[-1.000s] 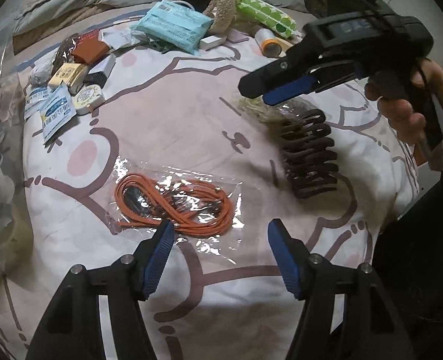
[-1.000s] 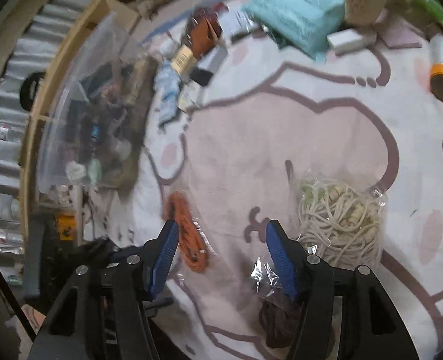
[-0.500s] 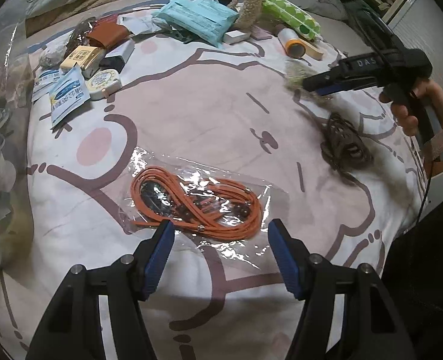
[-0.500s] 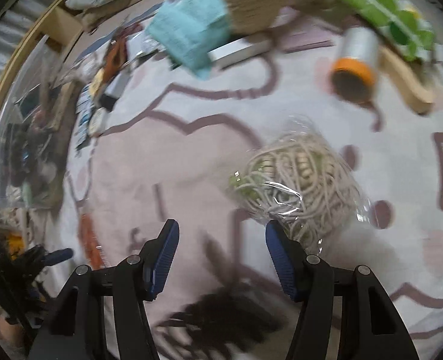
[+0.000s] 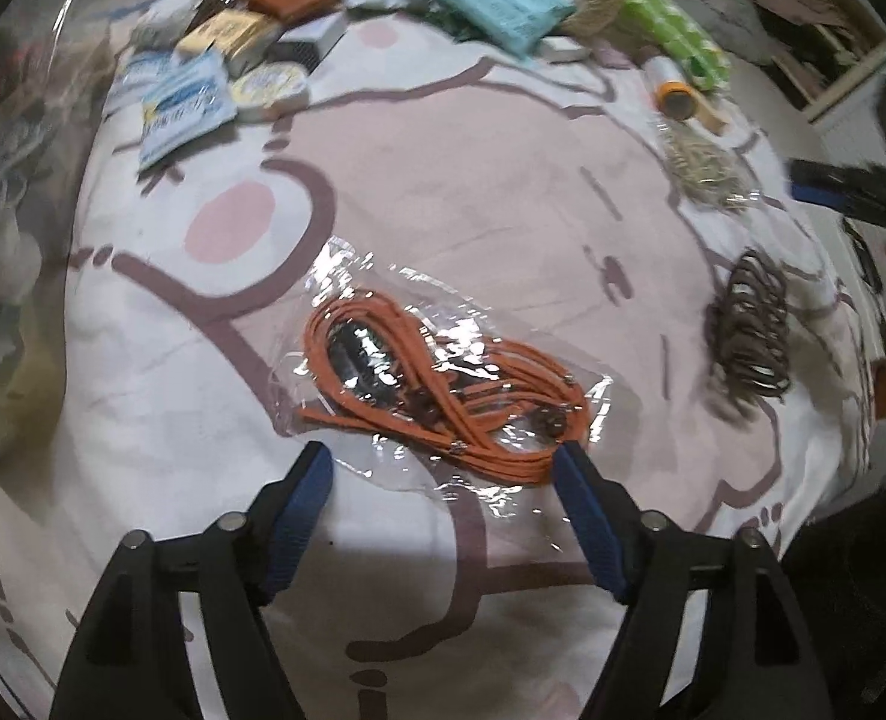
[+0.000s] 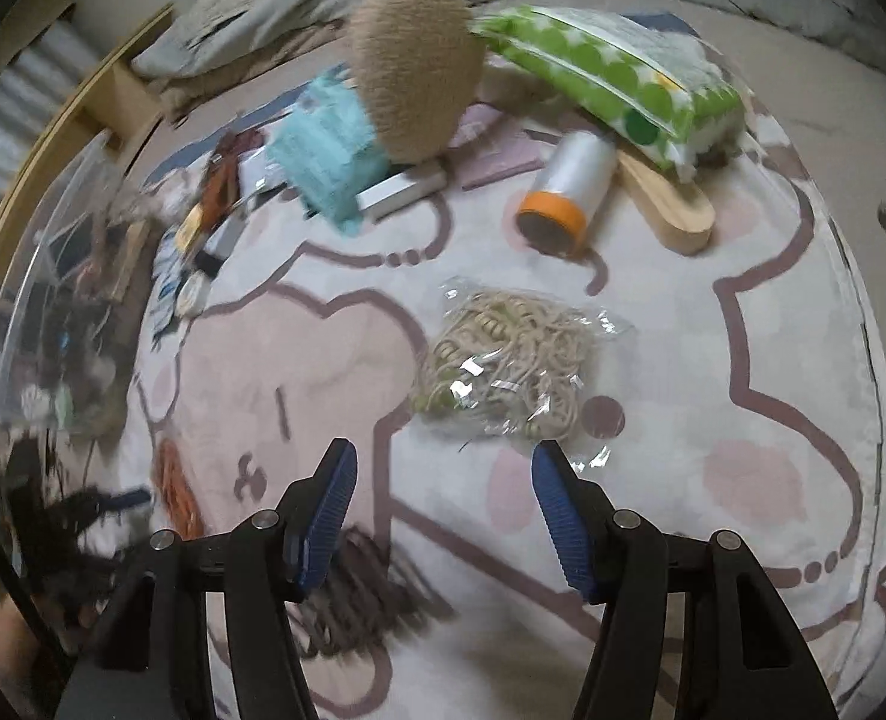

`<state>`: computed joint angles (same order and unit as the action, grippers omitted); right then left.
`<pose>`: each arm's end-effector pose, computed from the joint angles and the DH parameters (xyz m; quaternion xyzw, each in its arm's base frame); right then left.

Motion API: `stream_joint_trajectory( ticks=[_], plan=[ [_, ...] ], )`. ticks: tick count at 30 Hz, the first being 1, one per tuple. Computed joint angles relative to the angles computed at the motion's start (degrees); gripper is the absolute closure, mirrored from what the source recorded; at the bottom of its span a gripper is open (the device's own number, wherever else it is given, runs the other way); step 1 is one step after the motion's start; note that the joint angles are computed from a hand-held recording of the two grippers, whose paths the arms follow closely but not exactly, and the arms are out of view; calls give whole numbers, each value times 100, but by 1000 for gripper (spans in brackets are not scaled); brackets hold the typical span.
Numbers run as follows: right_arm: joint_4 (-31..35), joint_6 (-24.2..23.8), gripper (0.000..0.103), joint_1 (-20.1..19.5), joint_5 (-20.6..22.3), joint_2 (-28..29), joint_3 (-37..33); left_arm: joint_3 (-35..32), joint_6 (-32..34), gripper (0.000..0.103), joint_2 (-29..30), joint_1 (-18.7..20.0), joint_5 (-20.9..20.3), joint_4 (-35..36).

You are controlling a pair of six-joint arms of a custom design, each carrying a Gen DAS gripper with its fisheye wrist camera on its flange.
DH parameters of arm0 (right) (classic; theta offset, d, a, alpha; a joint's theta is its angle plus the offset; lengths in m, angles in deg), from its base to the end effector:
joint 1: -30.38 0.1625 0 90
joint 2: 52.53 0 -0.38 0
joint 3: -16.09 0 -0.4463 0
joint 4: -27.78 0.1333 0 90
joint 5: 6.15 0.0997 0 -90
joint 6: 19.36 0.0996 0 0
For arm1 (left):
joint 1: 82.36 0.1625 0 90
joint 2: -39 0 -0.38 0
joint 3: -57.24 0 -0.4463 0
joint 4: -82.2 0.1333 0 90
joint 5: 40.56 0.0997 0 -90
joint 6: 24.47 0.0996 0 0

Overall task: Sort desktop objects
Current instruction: 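Lower the left gripper over the bagged orange cable while the right gripper returns to the claw clip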

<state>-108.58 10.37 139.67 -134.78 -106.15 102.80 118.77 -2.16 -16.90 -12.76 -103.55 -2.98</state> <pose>0.3031 -0.6506 0.1719 -0.1233 -0.9300 0.2355 0.2537 -0.0903 -0.7550 0.3280 0.3724 0.8941 0.0924 0.2311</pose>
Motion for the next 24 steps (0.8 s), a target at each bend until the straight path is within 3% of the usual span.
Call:
stream_joint_trajectory(
  ticks=[2, 4, 8, 12, 19, 24],
  plan=[
    [79, -70, 39, 71, -5, 55, -40, -110, -221, 23, 82, 19, -14, 153],
    [122, -141, 28, 116, 26, 58, -33, -276, -497, 21, 204, 42, -97, 286],
    [303, -187, 27, 189, 103, 105, -95, -496, -814, 20, 387, 74, -263, 258],
    [319, -332, 5, 262, 79, 196, -155, -695, -864, 19, 581, 71, -327, 145],
    [501, -701, 4, 341, -154, 373, -264, -947, -1108, 18, 894, -27, -250, 50],
    [750, -771, 0, 315, -341, 424, -286, -745, -788, 17, 878, -158, -265, -245]
  ],
)
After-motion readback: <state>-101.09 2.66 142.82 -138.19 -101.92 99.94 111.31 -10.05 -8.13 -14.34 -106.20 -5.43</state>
